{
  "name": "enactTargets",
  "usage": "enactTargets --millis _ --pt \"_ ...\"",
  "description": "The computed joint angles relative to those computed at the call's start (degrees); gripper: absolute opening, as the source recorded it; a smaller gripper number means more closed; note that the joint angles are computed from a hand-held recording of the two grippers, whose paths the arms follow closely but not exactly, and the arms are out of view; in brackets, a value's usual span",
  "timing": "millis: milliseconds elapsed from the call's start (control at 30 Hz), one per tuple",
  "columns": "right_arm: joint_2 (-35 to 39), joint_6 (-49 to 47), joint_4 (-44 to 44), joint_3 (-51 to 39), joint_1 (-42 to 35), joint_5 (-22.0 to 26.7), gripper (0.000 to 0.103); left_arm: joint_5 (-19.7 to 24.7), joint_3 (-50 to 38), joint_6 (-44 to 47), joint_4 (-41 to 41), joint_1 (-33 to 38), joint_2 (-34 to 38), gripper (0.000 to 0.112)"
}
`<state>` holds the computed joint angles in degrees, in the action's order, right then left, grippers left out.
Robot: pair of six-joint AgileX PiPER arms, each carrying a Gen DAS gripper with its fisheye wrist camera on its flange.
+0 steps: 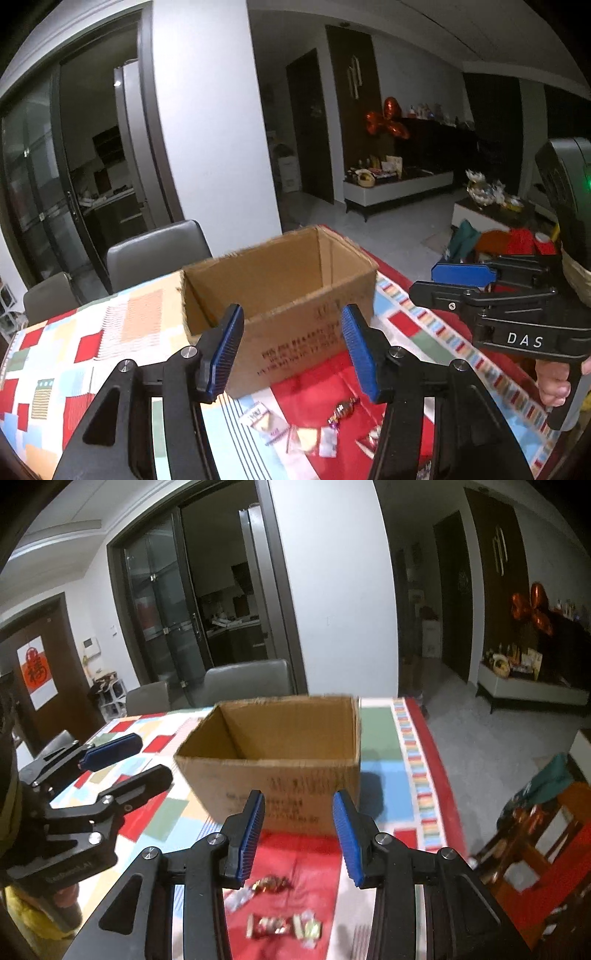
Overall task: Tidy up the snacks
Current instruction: 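Move both open tools back toward the remaining snacks on the table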
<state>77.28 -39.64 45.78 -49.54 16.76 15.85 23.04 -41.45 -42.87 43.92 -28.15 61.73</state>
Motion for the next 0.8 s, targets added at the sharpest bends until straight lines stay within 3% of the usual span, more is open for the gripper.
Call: enactTargets --millis 100,500,800 --pt "-0.4 -4.08 4.71 3.2 -0.47 -0.09 0.04 -0.86 2.2 2.48 -3.32 -0.56 -0.5 0.054" --pt "2.35 -15.22 15.68 12.82 -0.23 -3.0 0.04 -4.7 9.59 -0.13 -2.43 -2.1 2.98 0.054" --pt "6.19 -28.46 28.35 16.06 -0.36 -2.8 0.04 -11.36 12.16 13.19 -14.86 1.55 8.52 0.054"
